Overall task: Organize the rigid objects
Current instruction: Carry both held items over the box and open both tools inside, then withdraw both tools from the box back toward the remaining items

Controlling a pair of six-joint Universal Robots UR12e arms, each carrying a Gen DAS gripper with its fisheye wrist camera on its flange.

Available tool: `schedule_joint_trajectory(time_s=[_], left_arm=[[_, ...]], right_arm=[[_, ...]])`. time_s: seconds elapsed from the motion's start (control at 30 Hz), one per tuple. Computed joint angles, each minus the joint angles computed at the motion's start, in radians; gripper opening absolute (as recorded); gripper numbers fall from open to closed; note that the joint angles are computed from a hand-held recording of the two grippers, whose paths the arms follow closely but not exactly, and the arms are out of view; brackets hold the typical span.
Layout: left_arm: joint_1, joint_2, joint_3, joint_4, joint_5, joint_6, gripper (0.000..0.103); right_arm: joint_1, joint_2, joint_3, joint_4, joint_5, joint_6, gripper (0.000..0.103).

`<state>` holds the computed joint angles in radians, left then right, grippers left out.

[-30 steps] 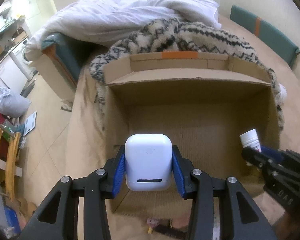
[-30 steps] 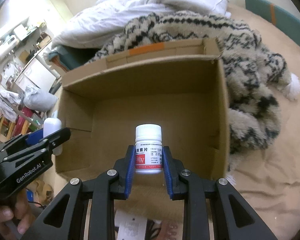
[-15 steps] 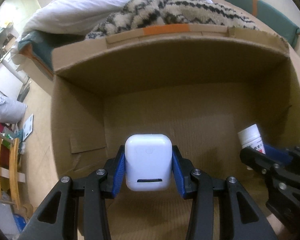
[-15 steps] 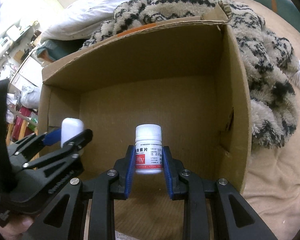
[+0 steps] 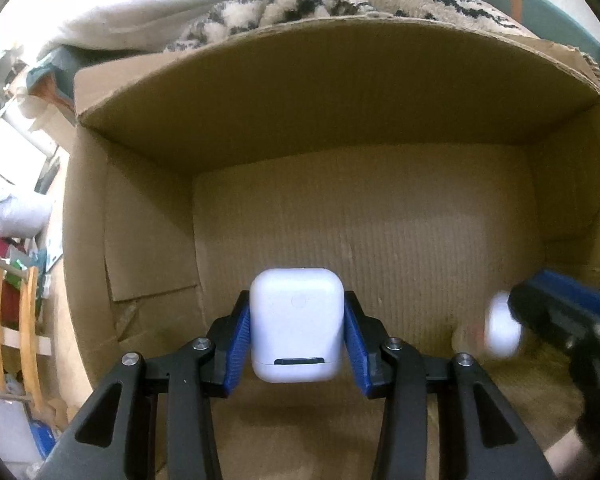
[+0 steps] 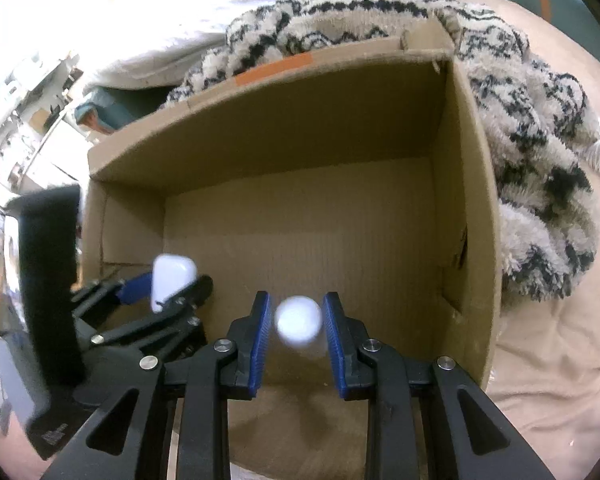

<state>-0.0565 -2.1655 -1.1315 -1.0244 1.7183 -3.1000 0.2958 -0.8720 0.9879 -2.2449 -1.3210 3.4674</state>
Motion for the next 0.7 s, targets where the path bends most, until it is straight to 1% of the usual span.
schedule_joint_trajectory(time_s=[0.07,0.1,0.13,0.17,0.2,0.23,0.27,0.33,0.37,0.4,0.43,0.5,0.7], left_arm=[[0.003,0.0,0.005,-0.018,-0.018,-0.006,0.04],[0.006,0.002,0.006,-0.025,-0.032,-0.011,0.04],[0.008,0.005,0.005,-0.026,-0.044,-0.014,0.041],[0.009,0.008,0.002,-0.022,-0.047,-0.014,0.05],[0.008,0.011,0.001,-0.017,-0.042,-0.016,0.057],[0.007,0.014,-0.001,-0.01,-0.038,-0.018,0.069],[0.007,0.018,-0.006,0.001,-0.036,-0.022,0.072],[0.008,0.024,-0.009,0.01,-0.032,-0.03,0.072],[0.008,0.027,-0.01,0.012,-0.031,-0.034,0.072],[0.009,0.03,-0.011,0.014,-0.029,-0.04,0.072],[0.009,0.033,-0.013,0.019,-0.025,-0.046,0.072],[0.011,0.039,-0.016,0.029,-0.022,-0.056,0.072],[0.012,0.051,-0.017,0.033,0.002,-0.074,0.072]], right_arm=[[-0.002,-0.005,0.005,-0.019,0.001,0.015,0.034],[-0.004,-0.009,0.013,-0.041,0.008,0.022,0.043],[-0.007,-0.013,0.022,-0.065,0.023,0.029,0.048],[-0.009,-0.016,0.028,-0.085,0.033,0.035,0.05],[-0.009,-0.02,0.034,-0.104,0.033,0.038,0.057],[-0.008,-0.023,0.038,-0.12,0.029,0.039,0.067],[-0.007,-0.027,0.044,-0.14,0.022,0.04,0.074],[-0.008,-0.034,0.059,-0.186,0.021,0.054,0.089],[-0.009,-0.037,0.064,-0.202,0.023,0.062,0.093],[-0.009,-0.039,0.069,-0.217,0.024,0.07,0.1],[-0.009,-0.04,0.071,-0.229,0.02,0.077,0.103],[-0.007,-0.045,0.084,-0.264,0.012,0.086,0.103],[0.001,-0.062,0.108,-0.311,-0.025,0.08,0.103]])
